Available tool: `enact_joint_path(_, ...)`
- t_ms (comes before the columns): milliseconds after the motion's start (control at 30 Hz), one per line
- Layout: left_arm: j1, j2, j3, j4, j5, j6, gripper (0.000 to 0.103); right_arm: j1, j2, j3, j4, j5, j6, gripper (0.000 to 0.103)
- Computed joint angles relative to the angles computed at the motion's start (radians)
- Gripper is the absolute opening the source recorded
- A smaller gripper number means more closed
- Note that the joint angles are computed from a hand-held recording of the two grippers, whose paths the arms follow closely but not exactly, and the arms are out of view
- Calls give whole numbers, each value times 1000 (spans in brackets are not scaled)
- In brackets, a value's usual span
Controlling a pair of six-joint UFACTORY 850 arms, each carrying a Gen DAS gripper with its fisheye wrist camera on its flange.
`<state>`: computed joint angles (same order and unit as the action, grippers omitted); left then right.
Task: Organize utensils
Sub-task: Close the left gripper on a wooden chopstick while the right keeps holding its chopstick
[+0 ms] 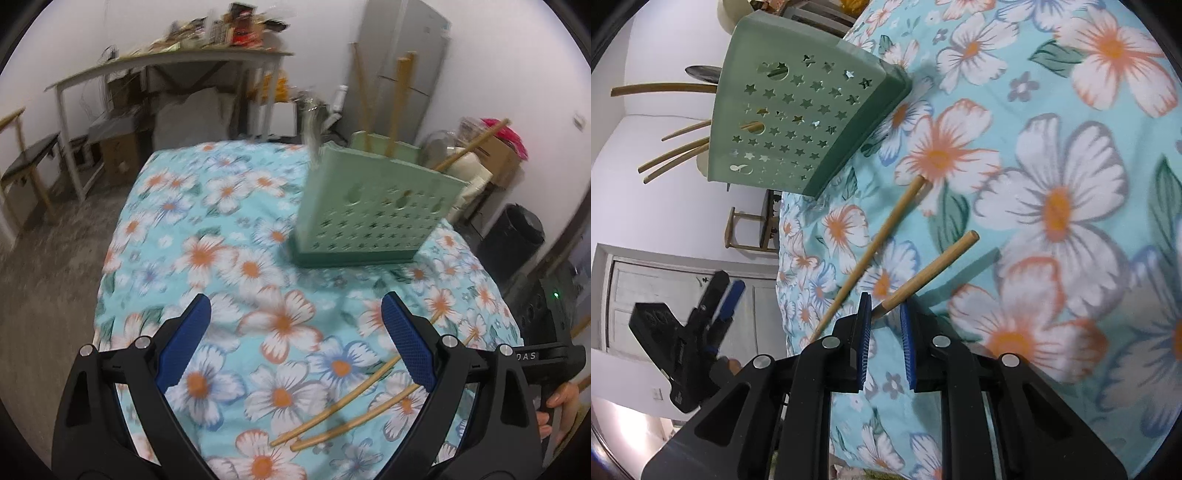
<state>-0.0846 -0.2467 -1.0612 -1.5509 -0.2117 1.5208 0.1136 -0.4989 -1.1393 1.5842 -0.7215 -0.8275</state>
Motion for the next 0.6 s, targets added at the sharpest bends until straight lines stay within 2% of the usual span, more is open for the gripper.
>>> enact_joint_path(67,3,-8,-16,-21,-66,81,89,-4,7,11,6,-5,-7,16)
enact_joint_path(133,12,-34,-46,15,-176,104,87,-9,16,26,12,-10,-20,16)
enact_joint_path(167,15,-47,-60,44,-221,94,76,-11,19,33,15,-11,-27,16)
enact_joint_path(200,19,-66,-81,89,-271,69,70,-11,19,33,15,-11,-27,16)
enact_joint_path(233,22,-88,-107,145,-324,34,69,-12,21,37,20,-11,-31,16)
enact_joint_path(300,23,-151,-177,280,-438,-35,59,-14,23,42,24,-11,-37,16)
enact_joint_path(467,-28,-233,-269,544,-498,-106,47,-27,33,54,21,-15,-40,16)
enact_joint_path(600,-69,-261,-296,660,-484,-119,47,-33,35,59,18,-18,-40,16)
